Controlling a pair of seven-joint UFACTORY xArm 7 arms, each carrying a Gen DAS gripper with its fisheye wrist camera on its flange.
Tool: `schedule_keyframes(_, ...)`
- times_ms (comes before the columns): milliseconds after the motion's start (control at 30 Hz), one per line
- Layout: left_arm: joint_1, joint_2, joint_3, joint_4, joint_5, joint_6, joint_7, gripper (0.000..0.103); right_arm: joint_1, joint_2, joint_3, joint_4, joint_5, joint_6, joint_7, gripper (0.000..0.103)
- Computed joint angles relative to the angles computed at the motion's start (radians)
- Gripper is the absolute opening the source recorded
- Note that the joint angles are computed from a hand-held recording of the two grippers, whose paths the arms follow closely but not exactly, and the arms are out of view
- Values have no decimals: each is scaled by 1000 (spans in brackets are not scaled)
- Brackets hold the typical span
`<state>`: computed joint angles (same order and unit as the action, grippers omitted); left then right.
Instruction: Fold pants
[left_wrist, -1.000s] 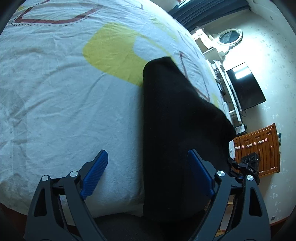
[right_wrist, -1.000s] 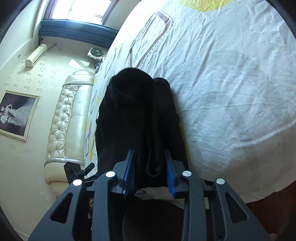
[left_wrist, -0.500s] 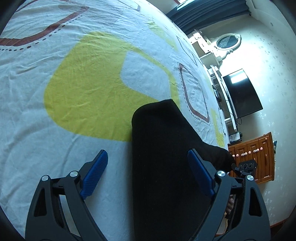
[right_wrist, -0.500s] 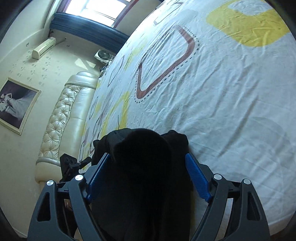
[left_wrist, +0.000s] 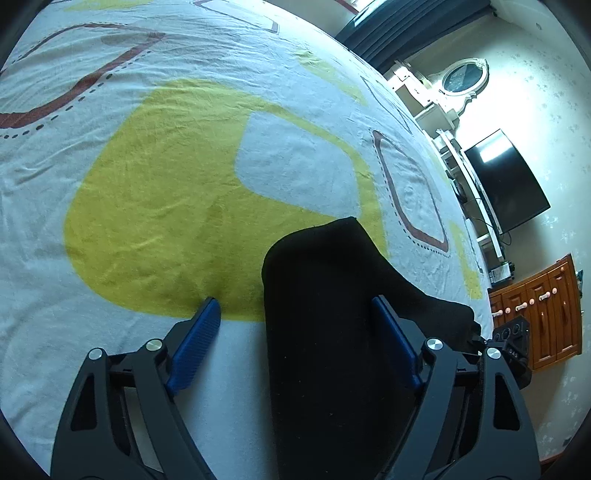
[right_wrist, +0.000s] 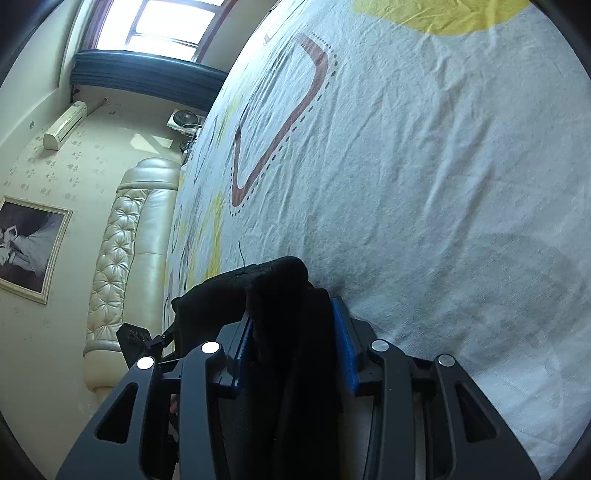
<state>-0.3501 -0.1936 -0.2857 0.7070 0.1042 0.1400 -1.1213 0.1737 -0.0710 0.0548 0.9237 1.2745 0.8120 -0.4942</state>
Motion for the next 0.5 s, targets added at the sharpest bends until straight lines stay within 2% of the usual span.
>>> schedule_keyframes(100, 23, -5, -21, -1, 43, 5, -29, 81, -1, -6, -2, -6, 5, 3, -8, 37)
schedule_keyframes(500, 16, -14, -16, -15, 52, -10, -23, 80, -6, 9, -1, 8, 27, 14, -23, 37)
